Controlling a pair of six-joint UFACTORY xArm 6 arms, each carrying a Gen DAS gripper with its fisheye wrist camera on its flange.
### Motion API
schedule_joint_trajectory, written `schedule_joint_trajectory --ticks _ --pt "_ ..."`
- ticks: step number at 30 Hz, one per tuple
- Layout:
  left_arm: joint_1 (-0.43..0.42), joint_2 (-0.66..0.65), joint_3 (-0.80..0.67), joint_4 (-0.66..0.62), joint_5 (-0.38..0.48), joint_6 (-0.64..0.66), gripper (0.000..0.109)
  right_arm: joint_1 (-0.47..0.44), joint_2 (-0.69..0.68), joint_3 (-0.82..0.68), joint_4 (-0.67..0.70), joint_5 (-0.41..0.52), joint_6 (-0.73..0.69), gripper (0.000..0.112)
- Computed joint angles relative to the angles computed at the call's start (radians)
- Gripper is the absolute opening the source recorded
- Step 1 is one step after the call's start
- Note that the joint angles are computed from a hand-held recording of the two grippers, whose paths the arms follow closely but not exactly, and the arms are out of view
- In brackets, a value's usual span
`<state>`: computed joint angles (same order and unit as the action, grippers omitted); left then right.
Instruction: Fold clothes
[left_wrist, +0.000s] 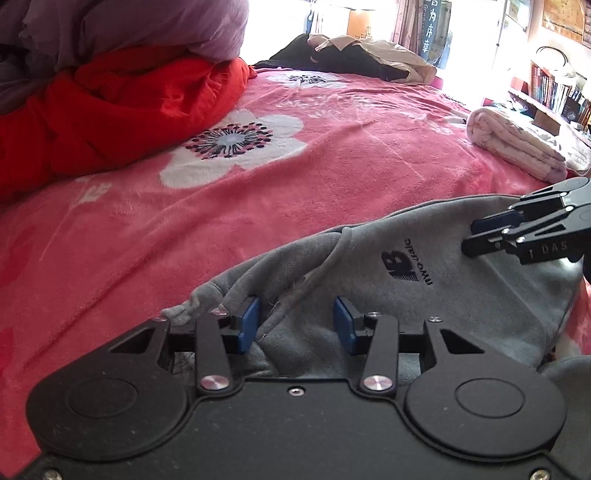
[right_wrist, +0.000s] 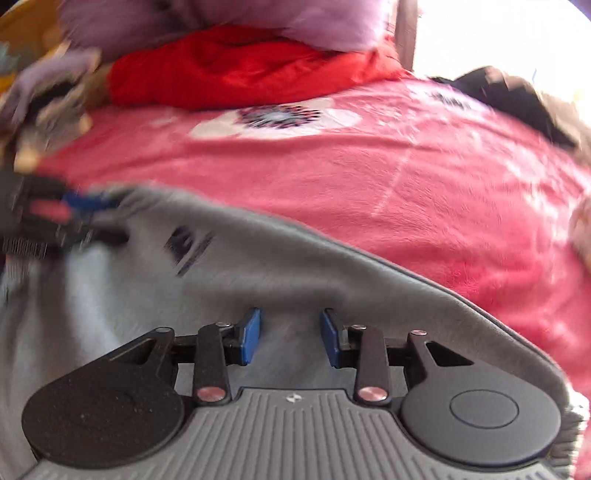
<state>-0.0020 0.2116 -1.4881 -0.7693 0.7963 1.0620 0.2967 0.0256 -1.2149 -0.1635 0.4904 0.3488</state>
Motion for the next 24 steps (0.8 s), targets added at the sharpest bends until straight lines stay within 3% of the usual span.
schedule_joint_trajectory --ticks 2,3,4,7,10,13,18,19,21,22,24 --pt "0.01 0.013 -0.017 -0.01 0.016 -0.018 0.044 -0.011 0.016 -0.038 0.0 0.035 -0.008 0.035" --pt "0.014 0.018 -0.025 -0.014 0.019 -0.034 0.039 -0.012 0.016 -0.048 -0.015 0.046 0.002 0.035" --pt "0.019 0.021 -0.031 -0.017 0.016 -0.053 0.033 -0.011 0.017 -0.059 -0.072 0.066 0.031 0.035" --pt "0.042 0.029 -0.056 -0.057 0.043 -0.094 0.029 -0.008 0.04 -0.101 -0.221 0.154 0.101 0.035" --pt "0.062 0.026 -0.072 -0.106 0.072 -0.112 0.029 -0.024 0.053 -0.113 -0.214 0.153 0.139 0.035" --pt "0.067 0.016 -0.074 -0.125 0.028 -0.119 0.032 0.001 0.029 -0.099 -0.224 0.104 0.135 0.035" --pt "0.112 0.048 -0.145 -0.133 0.212 -0.023 0.038 0.072 0.063 -0.154 -0.149 0.075 -0.033 0.037" --pt "0.103 0.045 -0.136 -0.106 0.204 -0.016 0.039 0.083 0.09 -0.185 -0.156 0.096 -0.047 0.037" --pt "0.059 0.032 -0.084 0.006 0.088 -0.038 0.041 0.092 0.156 -0.258 -0.153 0.148 -0.068 0.037" --pt "0.035 0.03 -0.053 0.055 0.009 -0.043 0.049 0.089 0.18 -0.277 -0.161 0.154 -0.061 0.037" --pt "0.008 0.035 -0.02 0.067 -0.076 -0.032 0.053 0.082 0.224 -0.309 -0.189 0.16 -0.039 0.041"
